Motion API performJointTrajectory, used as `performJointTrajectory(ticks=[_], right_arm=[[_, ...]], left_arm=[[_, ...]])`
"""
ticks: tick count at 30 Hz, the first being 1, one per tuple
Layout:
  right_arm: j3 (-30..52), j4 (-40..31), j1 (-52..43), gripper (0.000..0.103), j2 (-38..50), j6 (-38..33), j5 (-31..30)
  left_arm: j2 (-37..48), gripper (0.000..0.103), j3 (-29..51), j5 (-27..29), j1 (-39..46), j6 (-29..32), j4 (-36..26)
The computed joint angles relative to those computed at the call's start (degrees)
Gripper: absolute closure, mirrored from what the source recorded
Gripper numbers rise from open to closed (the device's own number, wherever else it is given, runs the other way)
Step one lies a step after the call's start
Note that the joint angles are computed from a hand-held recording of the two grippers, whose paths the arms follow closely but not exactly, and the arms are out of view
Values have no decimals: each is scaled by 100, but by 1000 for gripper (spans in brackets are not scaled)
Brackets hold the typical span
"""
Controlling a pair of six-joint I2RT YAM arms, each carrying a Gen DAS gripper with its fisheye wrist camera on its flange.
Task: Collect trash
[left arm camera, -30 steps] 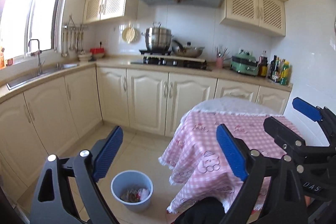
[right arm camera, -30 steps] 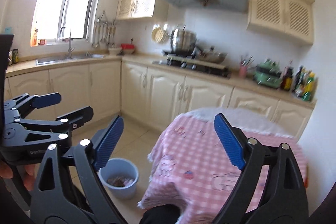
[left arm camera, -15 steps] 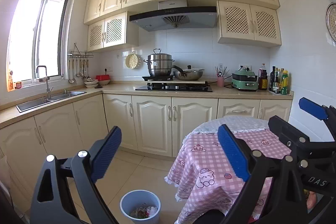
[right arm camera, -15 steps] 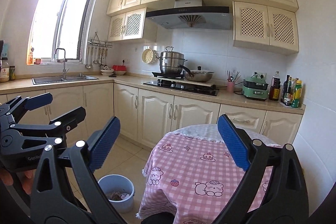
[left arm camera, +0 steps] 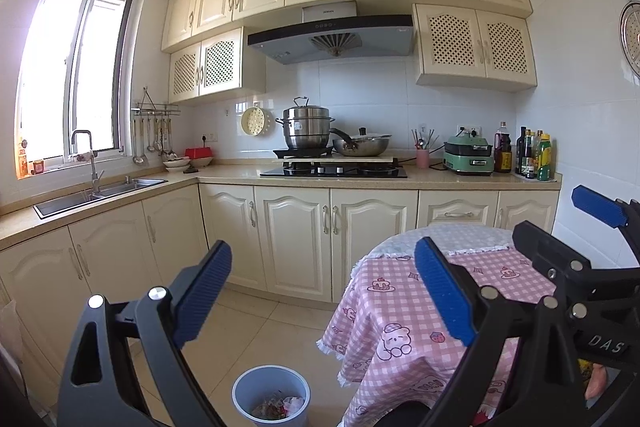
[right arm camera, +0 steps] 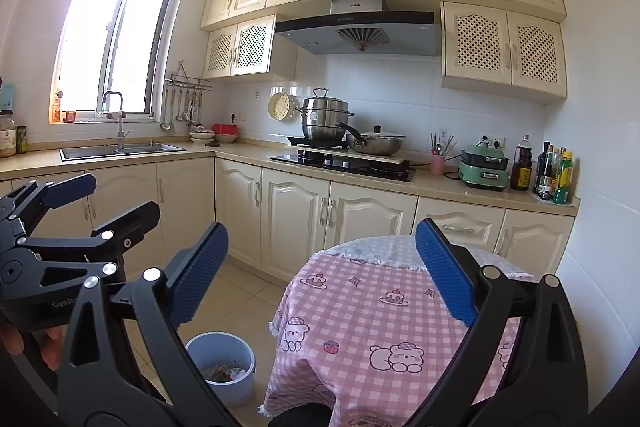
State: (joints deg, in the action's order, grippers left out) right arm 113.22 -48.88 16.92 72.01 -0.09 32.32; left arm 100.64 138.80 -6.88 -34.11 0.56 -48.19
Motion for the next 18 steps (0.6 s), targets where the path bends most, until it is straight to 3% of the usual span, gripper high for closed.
performJointTrajectory(ticks=[18], right_arm=[[19, -72, 21, 10, 22, 104, 54]], left_arm=[[-79, 12, -249, 113, 54, 66, 144]])
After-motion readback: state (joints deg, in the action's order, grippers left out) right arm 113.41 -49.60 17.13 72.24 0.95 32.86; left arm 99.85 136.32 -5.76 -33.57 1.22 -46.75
